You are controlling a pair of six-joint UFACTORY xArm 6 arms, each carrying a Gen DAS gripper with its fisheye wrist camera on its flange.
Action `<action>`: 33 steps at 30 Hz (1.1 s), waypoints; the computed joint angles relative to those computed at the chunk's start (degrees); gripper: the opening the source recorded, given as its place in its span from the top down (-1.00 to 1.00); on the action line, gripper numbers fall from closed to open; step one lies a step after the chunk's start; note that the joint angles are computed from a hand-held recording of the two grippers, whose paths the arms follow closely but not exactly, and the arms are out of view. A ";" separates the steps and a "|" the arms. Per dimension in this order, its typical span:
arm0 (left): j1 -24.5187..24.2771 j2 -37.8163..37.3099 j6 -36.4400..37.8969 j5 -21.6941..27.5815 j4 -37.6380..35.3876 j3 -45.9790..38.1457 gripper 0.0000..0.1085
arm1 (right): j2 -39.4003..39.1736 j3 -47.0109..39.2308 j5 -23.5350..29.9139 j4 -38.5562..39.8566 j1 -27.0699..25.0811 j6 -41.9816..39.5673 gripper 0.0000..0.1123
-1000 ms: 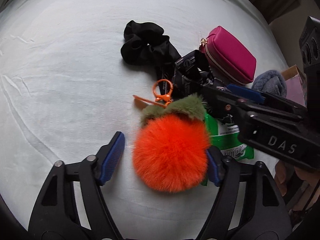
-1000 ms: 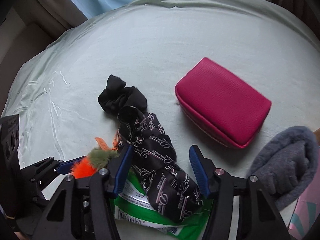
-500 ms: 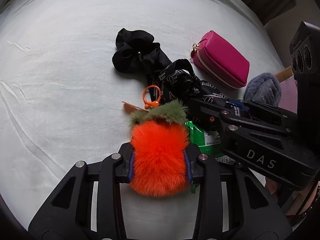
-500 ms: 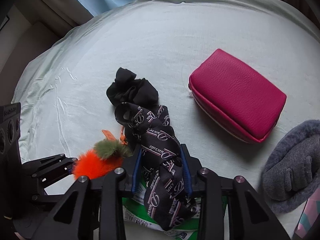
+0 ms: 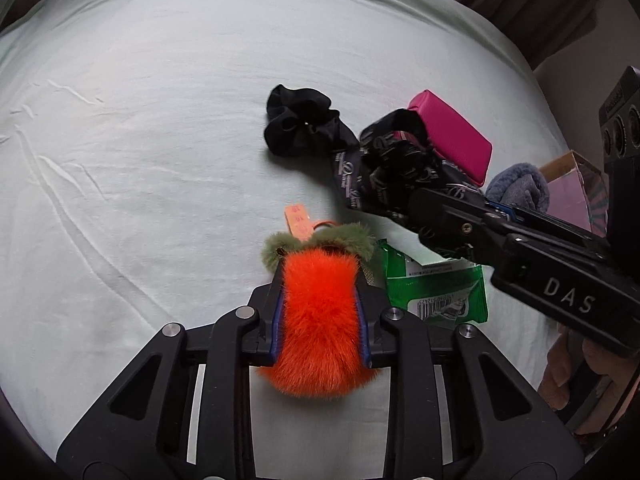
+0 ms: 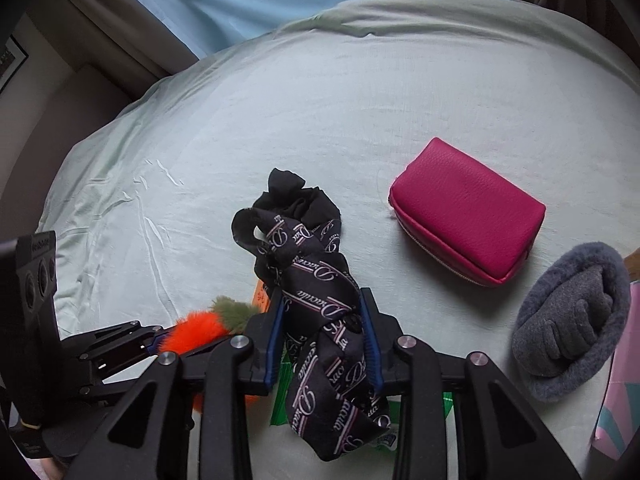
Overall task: Organize soft objects
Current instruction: 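Carry the pom-pom and black scarf over the box and release both inside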
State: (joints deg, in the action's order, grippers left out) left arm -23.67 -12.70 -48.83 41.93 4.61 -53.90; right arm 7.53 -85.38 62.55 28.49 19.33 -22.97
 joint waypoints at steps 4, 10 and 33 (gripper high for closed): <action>0.08 -2.34 -2.20 0.20 1.17 1.51 0.58 | -1.34 0.78 -0.02 0.76 -0.68 -0.47 0.45; -0.20 -4.15 -5.06 2.55 2.82 1.04 0.90 | -3.05 0.81 0.73 1.85 -1.54 -0.96 0.44; -5.57 -1.99 -9.50 5.60 10.05 4.46 -0.89 | -4.37 3.08 1.69 3.02 -3.61 -3.46 0.44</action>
State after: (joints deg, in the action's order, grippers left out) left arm -29.24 -14.69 -58.33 47.53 14.66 -49.44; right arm 3.16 -82.30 64.24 31.51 15.72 -26.43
